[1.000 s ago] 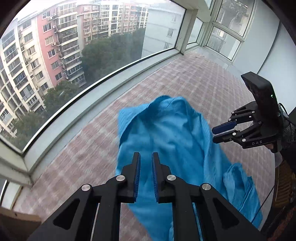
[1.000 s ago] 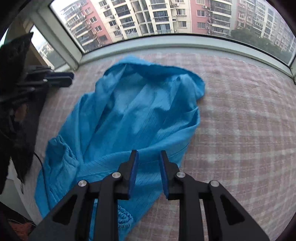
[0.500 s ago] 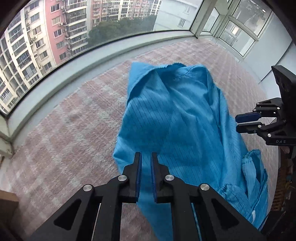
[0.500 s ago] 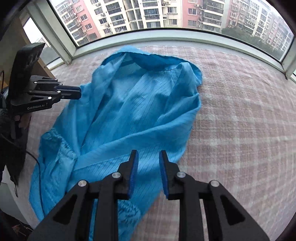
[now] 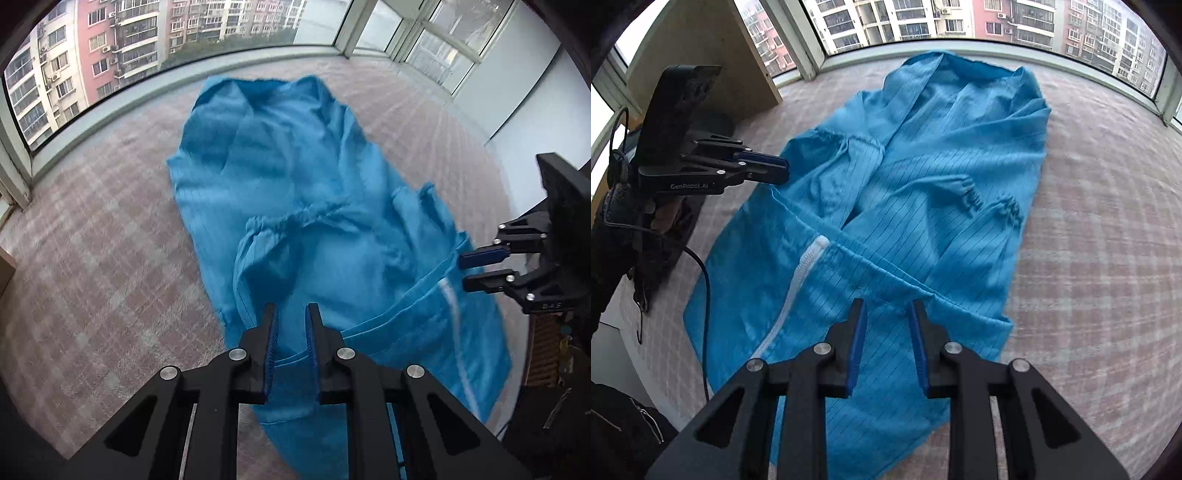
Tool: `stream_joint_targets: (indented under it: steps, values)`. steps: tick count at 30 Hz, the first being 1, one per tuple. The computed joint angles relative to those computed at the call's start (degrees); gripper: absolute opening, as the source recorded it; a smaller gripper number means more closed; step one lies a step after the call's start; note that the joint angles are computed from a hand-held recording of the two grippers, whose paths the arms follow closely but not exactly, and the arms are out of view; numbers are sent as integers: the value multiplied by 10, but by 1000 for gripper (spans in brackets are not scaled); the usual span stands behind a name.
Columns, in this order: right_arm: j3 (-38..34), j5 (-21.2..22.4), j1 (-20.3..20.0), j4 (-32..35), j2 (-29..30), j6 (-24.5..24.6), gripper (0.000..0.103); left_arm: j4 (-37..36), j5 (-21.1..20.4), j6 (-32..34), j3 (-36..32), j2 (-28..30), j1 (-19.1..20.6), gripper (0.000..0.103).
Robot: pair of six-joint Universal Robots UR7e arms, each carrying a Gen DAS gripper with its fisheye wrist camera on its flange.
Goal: Fold clothes
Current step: 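Withdraw both open tools above the spread jacket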
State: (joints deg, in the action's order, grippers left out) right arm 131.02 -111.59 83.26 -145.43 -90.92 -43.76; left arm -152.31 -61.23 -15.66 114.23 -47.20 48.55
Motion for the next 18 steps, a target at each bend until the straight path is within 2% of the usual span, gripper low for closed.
stream_joint_targets:
  steps: [3,6,7,8,9,10,11,15,18]
  values:
    - [-11,-10,-5,8,20,17,24,-14,-10,6,4,-3,12,13]
    - [-47,6,6,40,16,10,24,-3,-1,28,-28,-10,15,14]
    - [-60,11,9,50,16,8,26,0,3,36,-41,-11,16,15]
    - [-78,16,12,48,23,9,35,3,6,45,-53,-12,17,23]
    - [-102,21,13,35,36,14,40,5,9,54,-66,-13,17,36]
    - [-128,27,13,22,52,20,47,9,22,68,-91,-4,21,42]
    - [-157,34,10,13,73,33,47,16,32,82,-120,10,27,48]
    - [-307,47,-6,68,176,116,47,62,52,117,-239,75,66,48]
    - [-380,33,-8,107,232,124,47,108,24,117,-308,113,97,48]
